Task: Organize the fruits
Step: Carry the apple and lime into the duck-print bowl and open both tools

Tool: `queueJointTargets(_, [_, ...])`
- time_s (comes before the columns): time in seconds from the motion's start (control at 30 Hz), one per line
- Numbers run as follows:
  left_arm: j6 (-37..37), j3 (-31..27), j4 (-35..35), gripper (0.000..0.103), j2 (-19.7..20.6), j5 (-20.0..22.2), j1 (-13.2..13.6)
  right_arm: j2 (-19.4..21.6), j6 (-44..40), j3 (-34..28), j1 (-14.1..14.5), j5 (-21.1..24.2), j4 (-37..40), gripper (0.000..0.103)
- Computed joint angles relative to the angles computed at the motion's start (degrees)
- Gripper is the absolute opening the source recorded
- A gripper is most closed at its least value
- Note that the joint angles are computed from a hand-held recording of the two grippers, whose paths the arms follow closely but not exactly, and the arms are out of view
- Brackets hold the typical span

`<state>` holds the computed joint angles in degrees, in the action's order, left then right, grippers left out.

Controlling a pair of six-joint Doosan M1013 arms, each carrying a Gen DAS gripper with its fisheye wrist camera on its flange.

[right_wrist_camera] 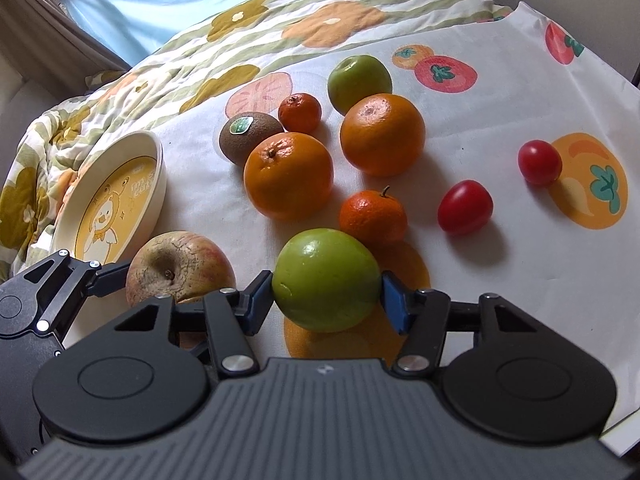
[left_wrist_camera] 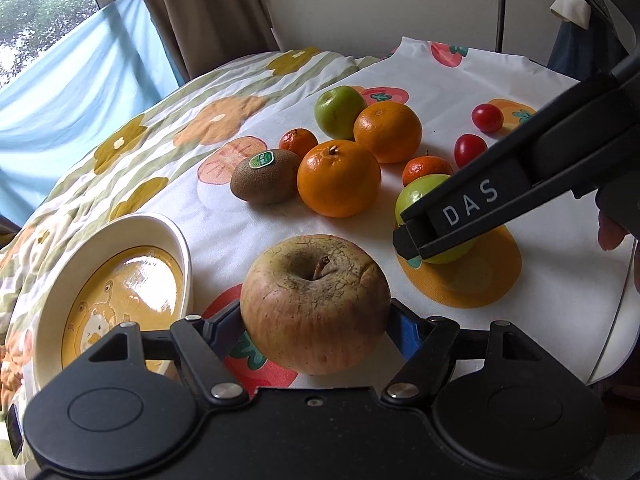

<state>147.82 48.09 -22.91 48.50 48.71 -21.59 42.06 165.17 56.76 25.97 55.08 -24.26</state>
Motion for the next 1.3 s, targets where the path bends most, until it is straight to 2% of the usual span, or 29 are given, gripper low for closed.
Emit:
queueJointTargets(0.33, [-12.0,5.6,3.5,0.079,-4.2,-8.1,-0.3,-2.0,-5.3,1.4,-0.1,-4.2,-0.2,0.072])
queueJointTargets(0.63, [-32.6,8.9,14.1,0.079,-8.2,-14.0,-0.8,-3.9,-15.6,1.2,-0.8,-9.1,1.6,0.072])
queueJointTargets(0.8, [-45.9,7.5,21.8,0.079,-8.3,-13.7,-0.6,-3.6,-23.8,-0.8,-1.3,-11.4,4.3,0.072])
queueJointTargets(1.0, [-54.2,2.3,27.8,0.079,-5.8,-12.8,0.8,-1.0,-29.1,-6.6,-1.3,-11.5,5.8,0.072])
queueJointTargets(1.17, [-52.6,-5.0,28.9,0.079,-1.3,-9.5,2.1,3.8,-31.2,-14.8,-1.3,-8.6,7.1,0.072])
queueJointTargets(1.3, [-46.7,-13.1,24.6,0.079,3.4,-4.5,3.3,10.1,-32.1,-25.9,-1.2,-2.6,9.1,0.072])
